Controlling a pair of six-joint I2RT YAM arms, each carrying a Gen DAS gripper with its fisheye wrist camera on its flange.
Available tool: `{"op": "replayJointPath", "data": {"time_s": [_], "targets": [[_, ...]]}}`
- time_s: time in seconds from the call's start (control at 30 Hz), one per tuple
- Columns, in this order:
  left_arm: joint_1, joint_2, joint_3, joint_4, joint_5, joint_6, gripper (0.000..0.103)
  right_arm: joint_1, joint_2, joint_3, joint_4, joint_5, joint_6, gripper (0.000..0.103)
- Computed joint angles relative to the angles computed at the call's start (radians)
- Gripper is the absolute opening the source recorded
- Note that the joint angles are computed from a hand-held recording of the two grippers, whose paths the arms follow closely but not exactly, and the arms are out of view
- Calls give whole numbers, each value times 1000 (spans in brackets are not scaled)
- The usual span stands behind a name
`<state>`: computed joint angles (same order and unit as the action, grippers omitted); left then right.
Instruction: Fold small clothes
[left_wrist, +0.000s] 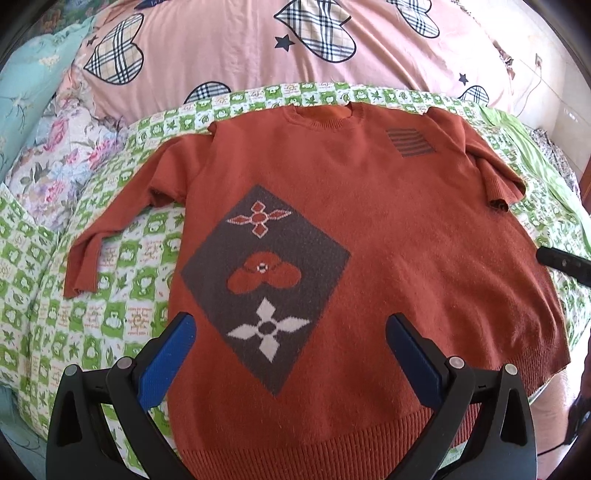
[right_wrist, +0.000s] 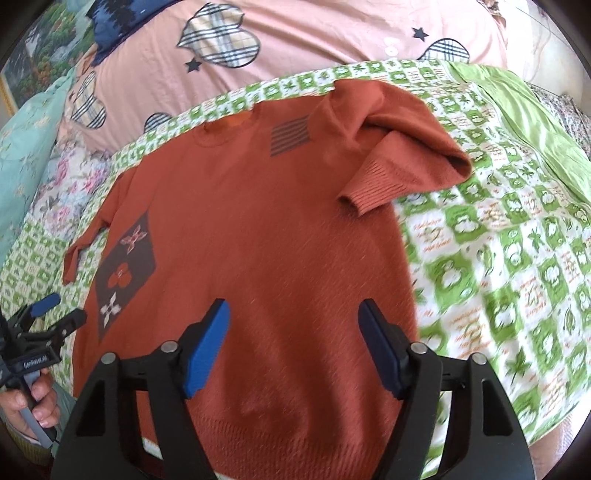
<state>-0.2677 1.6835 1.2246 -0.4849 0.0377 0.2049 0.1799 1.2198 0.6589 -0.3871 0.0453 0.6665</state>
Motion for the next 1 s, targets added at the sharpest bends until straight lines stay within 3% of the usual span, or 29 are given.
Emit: {"op": "replayJointPath", "data": {"time_s": [0.13,0.27,0.4,0.47,0.5,0.53,0.6,0.83,0.93,1.0], "targets": [[2,34,55,-19,8,-4,103,-173,49,-7,81,-114,-33,56],[5,76,114,-40,18,-20,103,-383,210,23,215,-272,-9,53],[-2,115,161,-60,7,-24,103,-473,383,89,302,-368,26,46],[-5,137,186,-71,2,-30,103,-484,448,122,325,-391,32,38],[-5,147,196,-75,2,-34,103,-488,485,148,314,-392,28,25],[-5,158,207,-80,2,-37,103,-497,503,155,324,-405,29,6],[-5,177,226,-85,4,-42,103,-510,485,143,342,-405,20,4],[3,238,274,-99,36,-59,103,-504,275,245,148,-166,-167,3],[5,246,277,-103,52,-69,103,-470,266,336,125,-179,-196,3],[9,238,265,-98,64,-72,103,-433,309,410,137,-241,-179,3]]}}
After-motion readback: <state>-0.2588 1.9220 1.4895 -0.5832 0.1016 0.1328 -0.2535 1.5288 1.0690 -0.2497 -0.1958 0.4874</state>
